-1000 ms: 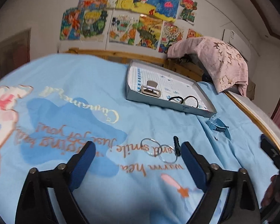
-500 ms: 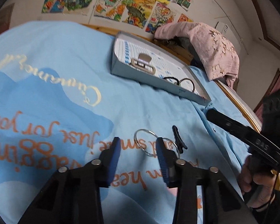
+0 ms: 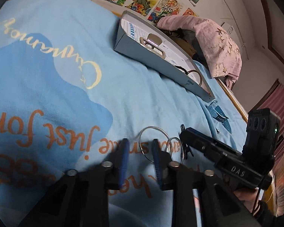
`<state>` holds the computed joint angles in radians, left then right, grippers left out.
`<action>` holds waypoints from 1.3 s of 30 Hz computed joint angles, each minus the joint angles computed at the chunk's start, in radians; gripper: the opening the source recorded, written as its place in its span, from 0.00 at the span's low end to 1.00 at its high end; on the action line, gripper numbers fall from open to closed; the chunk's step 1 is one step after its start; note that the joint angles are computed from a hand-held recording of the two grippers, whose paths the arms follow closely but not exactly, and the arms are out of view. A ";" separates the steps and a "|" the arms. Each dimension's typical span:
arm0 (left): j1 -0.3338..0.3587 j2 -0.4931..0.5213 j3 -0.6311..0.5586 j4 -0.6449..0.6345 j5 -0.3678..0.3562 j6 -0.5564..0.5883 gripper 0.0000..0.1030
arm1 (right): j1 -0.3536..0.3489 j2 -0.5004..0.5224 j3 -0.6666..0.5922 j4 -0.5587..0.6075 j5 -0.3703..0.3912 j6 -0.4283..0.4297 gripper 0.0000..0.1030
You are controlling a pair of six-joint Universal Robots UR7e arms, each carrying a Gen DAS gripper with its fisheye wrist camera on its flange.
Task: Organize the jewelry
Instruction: 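Grasp the black hair clip with the right tool while the left tool grasps a silver ring, then lower the ring into the tray with the left tool while the right tool drops the clip there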
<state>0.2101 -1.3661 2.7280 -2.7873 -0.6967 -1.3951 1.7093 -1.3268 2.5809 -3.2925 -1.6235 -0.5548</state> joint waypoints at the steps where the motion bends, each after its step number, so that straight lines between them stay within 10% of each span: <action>1: 0.004 0.004 0.002 -0.009 -0.002 0.002 0.11 | -0.001 0.007 0.003 -0.008 -0.003 -0.005 0.33; 12: -0.008 0.032 -0.007 0.003 0.022 0.001 0.03 | -0.073 -0.018 0.019 0.031 0.076 -0.025 0.15; 22: -0.091 -0.046 -0.104 0.401 0.109 -0.157 0.02 | -0.149 -0.088 0.087 -0.079 0.222 -0.059 0.12; 28: -0.066 -0.025 -0.190 0.415 0.131 -0.085 0.02 | -0.170 -0.165 0.066 -0.025 0.283 -0.009 0.11; 39: 0.109 0.243 -0.395 -0.160 0.274 0.467 0.02 | -0.089 -0.098 -0.162 -0.075 0.212 0.014 0.12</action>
